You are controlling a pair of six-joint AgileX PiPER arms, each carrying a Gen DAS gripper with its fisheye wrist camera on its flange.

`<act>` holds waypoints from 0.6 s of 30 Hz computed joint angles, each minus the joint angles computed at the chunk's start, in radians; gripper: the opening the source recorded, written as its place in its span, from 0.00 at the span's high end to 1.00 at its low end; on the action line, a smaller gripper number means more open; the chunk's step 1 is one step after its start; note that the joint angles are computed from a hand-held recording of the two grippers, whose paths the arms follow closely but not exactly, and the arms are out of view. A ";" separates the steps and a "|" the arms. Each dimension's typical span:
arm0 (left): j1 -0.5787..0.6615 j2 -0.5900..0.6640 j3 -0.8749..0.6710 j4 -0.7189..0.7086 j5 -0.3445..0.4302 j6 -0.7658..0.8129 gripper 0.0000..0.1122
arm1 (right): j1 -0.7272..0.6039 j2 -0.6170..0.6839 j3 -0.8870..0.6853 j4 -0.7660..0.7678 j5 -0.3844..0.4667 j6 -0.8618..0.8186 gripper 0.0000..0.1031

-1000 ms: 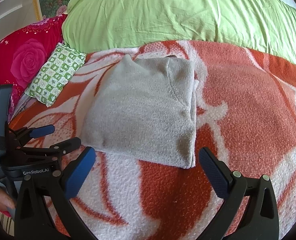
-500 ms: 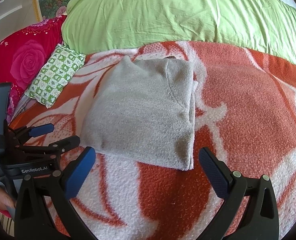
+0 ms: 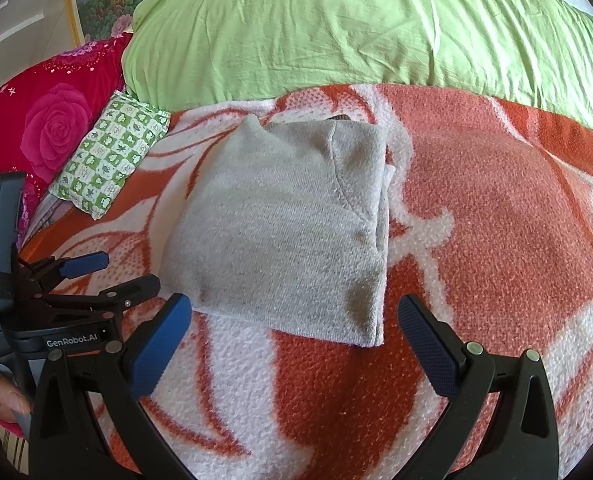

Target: Fold small clothes

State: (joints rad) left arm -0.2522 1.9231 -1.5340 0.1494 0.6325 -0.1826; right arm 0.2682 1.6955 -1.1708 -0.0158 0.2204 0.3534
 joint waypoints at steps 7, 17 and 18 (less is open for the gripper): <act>0.000 0.004 -0.006 0.006 0.005 -0.009 0.18 | -0.012 0.007 -0.008 0.067 0.004 -0.073 0.00; -0.007 0.041 -0.083 0.024 0.032 -0.013 0.18 | -0.036 0.026 -0.040 0.140 0.017 -0.158 0.00; -0.009 0.043 -0.088 0.028 0.034 -0.015 0.18 | -0.041 0.029 -0.046 0.163 0.020 -0.184 0.00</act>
State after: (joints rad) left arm -0.2612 1.9661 -1.6221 0.1779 0.6669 -0.1979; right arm 0.2271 1.7243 -1.2170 0.1475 0.2400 0.1690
